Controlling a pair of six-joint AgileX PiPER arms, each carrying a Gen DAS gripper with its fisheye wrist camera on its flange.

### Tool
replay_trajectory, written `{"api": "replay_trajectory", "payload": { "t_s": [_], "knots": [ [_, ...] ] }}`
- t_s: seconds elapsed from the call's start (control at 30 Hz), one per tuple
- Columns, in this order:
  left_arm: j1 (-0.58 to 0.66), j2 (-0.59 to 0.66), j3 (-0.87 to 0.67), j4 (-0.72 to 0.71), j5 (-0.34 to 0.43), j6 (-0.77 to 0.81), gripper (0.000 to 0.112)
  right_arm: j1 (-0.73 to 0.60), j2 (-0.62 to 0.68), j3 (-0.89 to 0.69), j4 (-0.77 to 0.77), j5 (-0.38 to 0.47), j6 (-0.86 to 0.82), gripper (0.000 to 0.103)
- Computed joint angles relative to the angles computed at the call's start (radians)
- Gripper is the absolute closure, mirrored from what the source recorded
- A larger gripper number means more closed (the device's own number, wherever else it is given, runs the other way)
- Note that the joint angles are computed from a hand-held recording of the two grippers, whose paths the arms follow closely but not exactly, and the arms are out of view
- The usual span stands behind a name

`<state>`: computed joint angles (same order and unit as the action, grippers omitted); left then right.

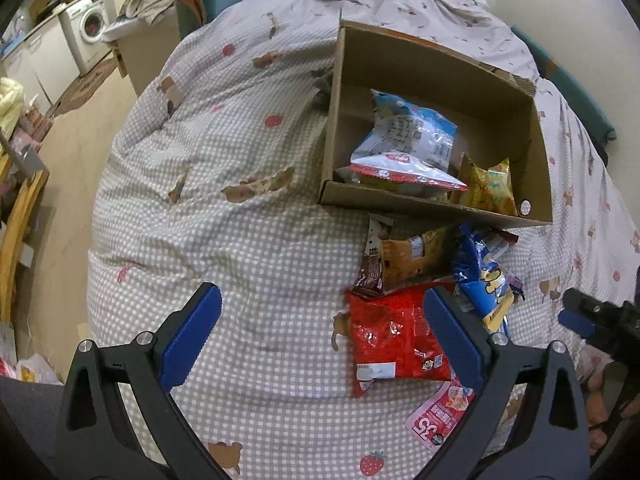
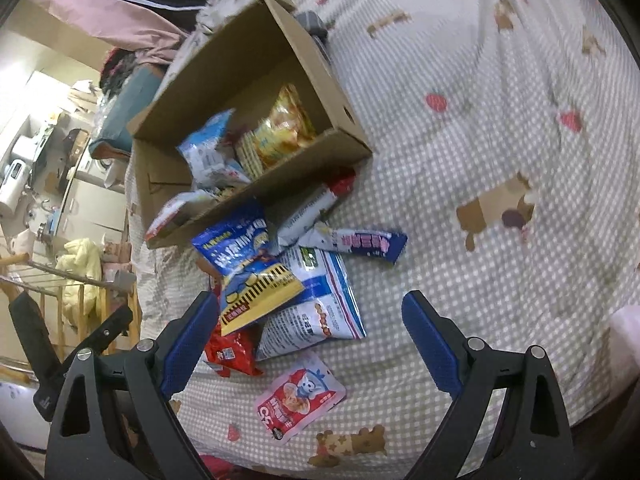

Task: Organize snacks
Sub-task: 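Withdraw both open tools back toward the remaining snack pile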

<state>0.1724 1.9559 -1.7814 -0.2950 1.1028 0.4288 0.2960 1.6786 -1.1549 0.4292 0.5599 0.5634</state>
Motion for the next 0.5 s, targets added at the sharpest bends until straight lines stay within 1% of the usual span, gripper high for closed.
{"api": "replay_trajectory", "payload": {
  "t_s": [0.1,0.2,0.27,0.33,0.43,0.5],
  "knots": [
    [0.003,0.015,-0.017,0.002,0.026,-0.015,0.012,-0.001,0.044,-0.031,0.061,0.021,-0.037,0.008],
    [-0.005,0.023,-0.02,0.009,0.047,-0.014,0.012,0.013,0.12,-0.13,0.067,0.065,-0.059,0.008],
    [-0.011,0.026,-0.016,0.018,0.053,-0.013,0.012,0.027,0.202,-0.262,0.008,0.138,-0.047,0.008],
    [-0.012,0.027,-0.012,0.015,0.057,-0.008,0.012,0.042,0.289,-0.409,-0.032,0.223,-0.072,0.008],
    [-0.011,0.025,-0.001,0.022,0.051,0.002,0.012,0.073,0.41,-0.603,-0.117,0.335,-0.073,0.008],
    [-0.011,0.026,0.003,0.028,0.048,-0.002,0.012,0.089,0.482,-0.71,-0.163,0.404,-0.071,0.008]
  ]
}}
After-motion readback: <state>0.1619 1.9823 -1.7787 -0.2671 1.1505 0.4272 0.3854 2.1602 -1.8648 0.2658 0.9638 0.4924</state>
